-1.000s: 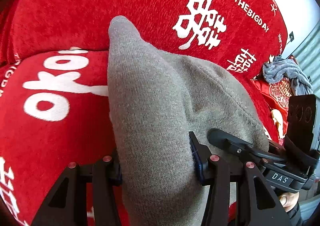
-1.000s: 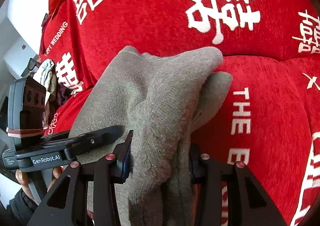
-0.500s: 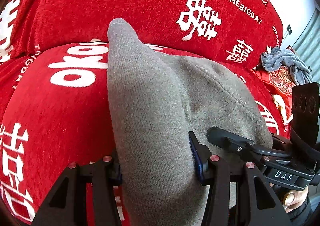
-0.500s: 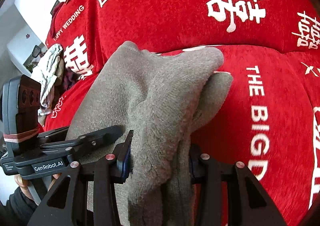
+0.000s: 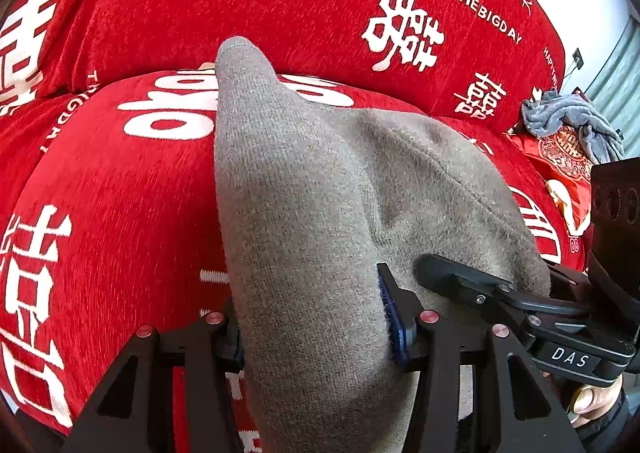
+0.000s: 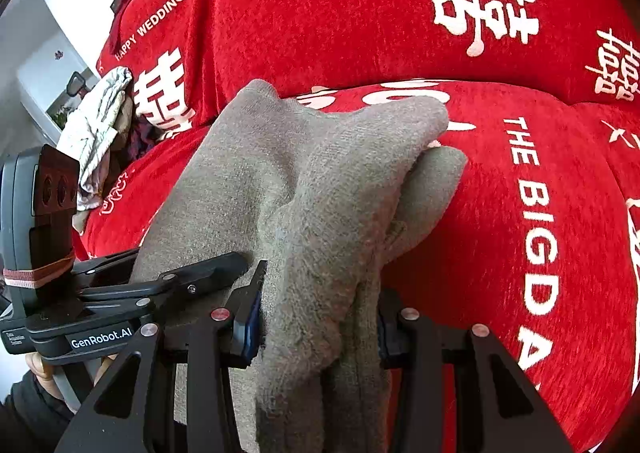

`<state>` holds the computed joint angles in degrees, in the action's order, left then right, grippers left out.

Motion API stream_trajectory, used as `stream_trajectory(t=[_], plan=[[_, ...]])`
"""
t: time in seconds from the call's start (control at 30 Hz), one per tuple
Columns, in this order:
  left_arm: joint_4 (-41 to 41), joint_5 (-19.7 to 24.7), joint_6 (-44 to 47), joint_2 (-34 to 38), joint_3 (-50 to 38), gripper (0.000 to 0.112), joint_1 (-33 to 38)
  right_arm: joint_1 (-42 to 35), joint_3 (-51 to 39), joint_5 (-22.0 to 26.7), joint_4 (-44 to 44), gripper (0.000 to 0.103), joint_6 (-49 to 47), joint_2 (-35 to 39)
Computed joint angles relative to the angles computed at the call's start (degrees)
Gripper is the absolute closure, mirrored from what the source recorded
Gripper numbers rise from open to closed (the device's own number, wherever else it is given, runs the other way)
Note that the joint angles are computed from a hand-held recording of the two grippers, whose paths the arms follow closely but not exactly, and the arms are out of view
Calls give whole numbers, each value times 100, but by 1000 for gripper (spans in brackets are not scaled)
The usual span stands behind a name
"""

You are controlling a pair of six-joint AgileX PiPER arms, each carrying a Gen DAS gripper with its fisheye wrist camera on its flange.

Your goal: Fold small clothes

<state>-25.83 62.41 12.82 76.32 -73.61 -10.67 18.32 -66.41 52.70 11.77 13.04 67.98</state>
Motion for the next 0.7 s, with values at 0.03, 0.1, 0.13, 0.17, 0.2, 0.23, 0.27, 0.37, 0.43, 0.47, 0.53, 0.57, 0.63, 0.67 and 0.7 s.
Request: stream_trajectory(t=[0.03,0.1,0.13,0.17,0.2,0.23,0.27,0.37,0.43,0.47,0.53,0.57,0.63,0.67,0.7], plan=[[-31,-19,52,-33,72,59,34,49,26,-18,-44,57,38,-6],[-59,-40,116,-66,176,59,78,77,94,-54,-28,57,36,-8],[-63,-55,136,-81,227,59,90,72,134,-72,4,57,21,-13],[-65,-74,154,-99,286,59,98,79,176,-91,21,57,16,-23],[-75,-81,179,-122,339,59,116,85,238,-121,51,57,2,-35],[-91,-98,212,-138,400,59,132,96,272,-134,60,57,5,-40],[-123,-113,263,-151,472,59,160,99,324,-153,88,57,-17,-43],[-261,-196,459,-199,679,59,262,56,457,-215,213,57,-120,-55],[-372,-224,583,-232,760,59,332,-40,529,-256,384,57,-273,-79],[-415,-226,638,-233,779,59,360,-100,555,-260,482,57,-377,-82],[-458,-222,725,-216,795,57,393,-247,614,-231,698,55,-634,-70],[-487,-210,809,-232,832,52,447,-385,663,-186,863,52,-795,-67],[-571,-85,1001,-276,855,48,624,-742,742,-5,1178,44,-1067,-93],[-658,71,1125,-297,810,48,776,-959,792,74,1357,43,-1228,-156],[-687,181,1177,-312,757,48,869,-1190,832,141,1504,43,-1372,-273]])
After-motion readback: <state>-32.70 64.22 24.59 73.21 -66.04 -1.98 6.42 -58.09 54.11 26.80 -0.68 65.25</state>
